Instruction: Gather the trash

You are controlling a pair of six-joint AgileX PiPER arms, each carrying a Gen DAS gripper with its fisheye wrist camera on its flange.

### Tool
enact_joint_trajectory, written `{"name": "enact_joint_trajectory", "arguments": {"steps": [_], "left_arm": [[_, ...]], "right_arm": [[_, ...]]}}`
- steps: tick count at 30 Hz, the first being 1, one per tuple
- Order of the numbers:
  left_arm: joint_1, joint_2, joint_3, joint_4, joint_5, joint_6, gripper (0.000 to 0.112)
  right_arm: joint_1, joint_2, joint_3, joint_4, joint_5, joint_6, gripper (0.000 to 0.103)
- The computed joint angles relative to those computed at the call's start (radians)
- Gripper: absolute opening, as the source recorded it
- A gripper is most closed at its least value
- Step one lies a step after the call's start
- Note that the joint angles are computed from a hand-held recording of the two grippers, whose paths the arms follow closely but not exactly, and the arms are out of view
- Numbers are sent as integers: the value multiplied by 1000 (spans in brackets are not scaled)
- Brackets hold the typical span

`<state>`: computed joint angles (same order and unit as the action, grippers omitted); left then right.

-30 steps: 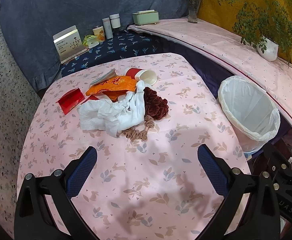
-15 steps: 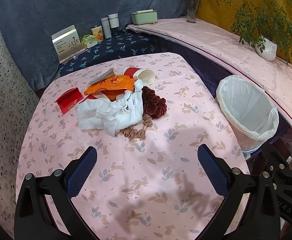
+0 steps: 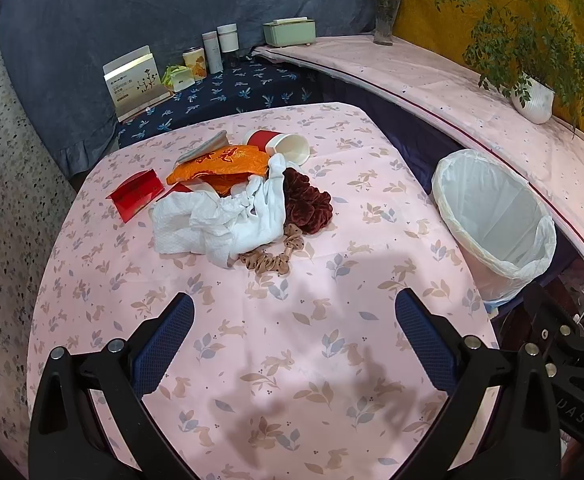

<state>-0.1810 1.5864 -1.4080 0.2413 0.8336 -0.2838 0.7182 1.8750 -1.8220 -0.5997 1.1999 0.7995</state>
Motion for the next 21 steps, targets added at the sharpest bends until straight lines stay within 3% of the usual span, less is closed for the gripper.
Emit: {"name": "enact_joint_trajectory", "arguments": {"steps": [21], "left_arm": [[5, -8, 28, -12, -17, -4, 96]], "right_arm": [[-3, -1, 2, 2, 4, 1, 96]]}}
